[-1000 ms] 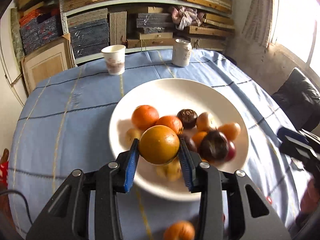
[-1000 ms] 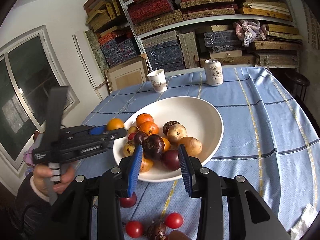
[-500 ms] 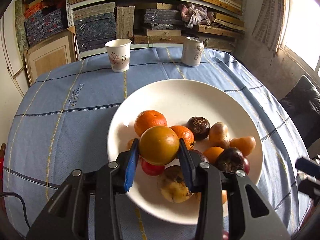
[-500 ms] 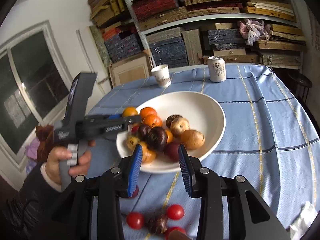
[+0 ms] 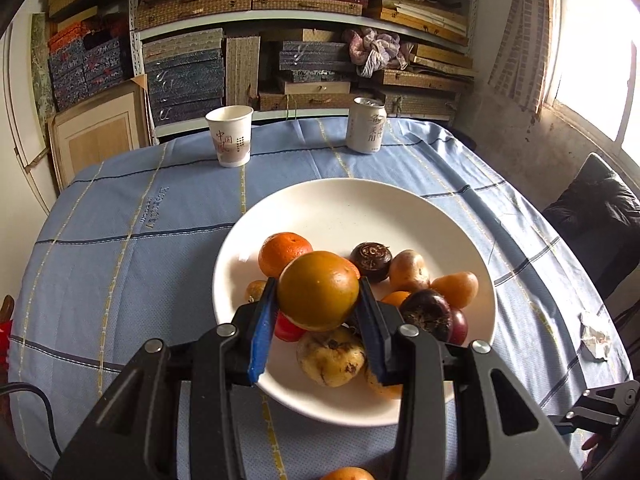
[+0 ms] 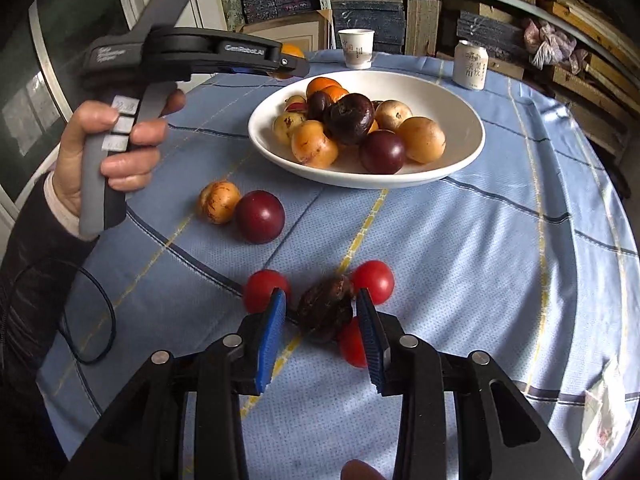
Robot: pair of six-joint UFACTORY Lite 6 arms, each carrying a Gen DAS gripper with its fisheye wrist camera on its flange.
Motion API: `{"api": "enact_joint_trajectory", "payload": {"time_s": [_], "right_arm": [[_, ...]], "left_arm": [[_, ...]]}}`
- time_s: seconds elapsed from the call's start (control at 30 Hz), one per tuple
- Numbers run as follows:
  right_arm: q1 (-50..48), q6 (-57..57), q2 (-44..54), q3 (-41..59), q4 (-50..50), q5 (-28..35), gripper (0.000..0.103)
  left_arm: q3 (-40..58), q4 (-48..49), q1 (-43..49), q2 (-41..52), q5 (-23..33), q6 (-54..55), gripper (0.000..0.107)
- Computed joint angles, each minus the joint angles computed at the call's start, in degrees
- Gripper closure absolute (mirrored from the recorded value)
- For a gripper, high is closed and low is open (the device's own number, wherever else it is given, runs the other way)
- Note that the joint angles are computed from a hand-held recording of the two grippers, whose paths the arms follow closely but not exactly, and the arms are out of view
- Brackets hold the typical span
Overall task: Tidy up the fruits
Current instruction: 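Carry the orange over the plate and open the left tool to release it, then withdraw both open tools toward the remaining tomatoes and plums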
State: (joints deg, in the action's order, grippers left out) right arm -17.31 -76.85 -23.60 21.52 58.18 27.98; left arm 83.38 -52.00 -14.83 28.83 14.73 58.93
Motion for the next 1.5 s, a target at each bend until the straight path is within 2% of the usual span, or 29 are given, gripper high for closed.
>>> {"api": "enact_joint_trajectory", "payload": {"time_s": [0.07,0.1,0.2,0.3,0.37,0.43,0.5,0.57,0.67,0.73,0.77,0.8,0.83,0.87,0.9,0.97,1.03,1.07,1.13,1.17,1.3,1.37,1.43,1.5], "right_arm": [[2.0,-0.9,2.7,1.2,1.3,-1.3,0.069],[3.3,1.9,3.5,2.1,-0.4,-2.7,0.079],[5.7,10.1,1.9,2.6,-8.7,-3.0,0.08],[5.6,12.0,-0.9,2.8,-10.0,-1.5,0.081],[2.3,8.2,-2.4,4.9,-3.9,0.5,0.081],[-1.0,0.0,-0.3,8.3,7.6,2.2,0.081],[-1.6,-9.0,5.7,13.0,19.6,2.2,0.081],[0.0,-15.5,12.7,17.7,28.5,-0.6,0.081],[0.5,-20.9,22.7,24.6,36.0,0.0,0.081],[0.2,-21.3,25.4,27.1,36.7,1.3,0.073],[0.3,-20.0,25.7,28.0,35.7,1.6,0.044],[0.3,-18.7,24.4,27.8,34.8,1.2,0.02],[-0.2,-18.3,22.3,26.7,34.5,1.4,0.016],[-1.1,-18.8,19.6,25.0,34.5,2.3,0.011],[-2.5,-18.7,15.5,22.3,33.5,3.6,0.003],[-5.3,-18.9,9.5,18.3,31.6,6.6,0.003],[-8.0,-18.3,2.1,13.1,28.7,8.3,0.003],[-10.0,-20.7,-2.7,9.1,30.8,9.2,0.003],[-16.5,-21.1,-12.2,1.7,29.0,13.9,0.003],[-17.6,-19.5,-14.3,0.4,24.5,14.7,0.003],[-17.7,-4.2,-29.3,-6.6,2.7,7.8,0.003],[-22.8,-4.1,-32.4,-8.7,0.4,13.1,0.003],[-27.1,-5.2,-31.5,-9.5,0.0,16.4,0.011],[-25.7,-6.2,-27.4,-9.3,0.1,14.7,0.03]], "left_arm": [[-0.9,-2.7,0.2,-0.8,0.4,2.8,0.069],[-1.2,-3.5,0.3,-1.0,0.4,3.6,0.069],[-1.9,-6.8,1.0,-1.7,1.2,6.9,0.069],[-1.3,-6.8,1.7,-1.4,1.5,6.9,0.069],[-0.3,-6.2,2.2,-0.9,2.1,5.8,0.069],[0.1,-6.8,2.7,-0.5,2.8,6.2,0.069],[0.7,-7.0,3.0,-0.1,3.4,6.4,0.069],[1.1,-6.7,2.9,0.5,3.2,6.0,0.069],[3.5,-4.1,2.8,2.5,3.8,3.2,0.069],[7.3,1.1,2.8,5.0,6.2,-1.9,0.069],[8.8,4.4,2.6,5.7,7.1,-5.2,0.067],[9.3,5.4,2.6,5.9,7.7,-6.1,0.049],[7.8,4.0,2.8,4.5,7.1,-4.6,0.037],[3.9,0.2,2.9,1.0,4.5,-1.0,0.018],[0.4,-5.8,3.3,-2.0,2.7,5.0,0.015],[-4.9,-12.9,4.1,-7.3,3.0,12.5,0.015],[-9.0,-12.8,5.0,-11.7,5.5,13.0,0.015],[-12.5,-13.4,5.1,-14.7,6.0,13.9,0.015],[-19.4,-15.8,5.0,-20.0,6.4,17.8,0.015],[-24.7,-18.3,4.6,-23.8,5.9,21.7,0.015],[-40.5,-31.2,5.7,-34.8,5.7,37.5,0.015],[-46.1,-34.9,8.3,-37.7,9.2,43.0,0.015],[-48.6,-36.4,10.2,-37.8,11.8,45.6,0.015],[-49.7,-37.3,11.7,-36.7,13.1,46.1,0.015]]}}
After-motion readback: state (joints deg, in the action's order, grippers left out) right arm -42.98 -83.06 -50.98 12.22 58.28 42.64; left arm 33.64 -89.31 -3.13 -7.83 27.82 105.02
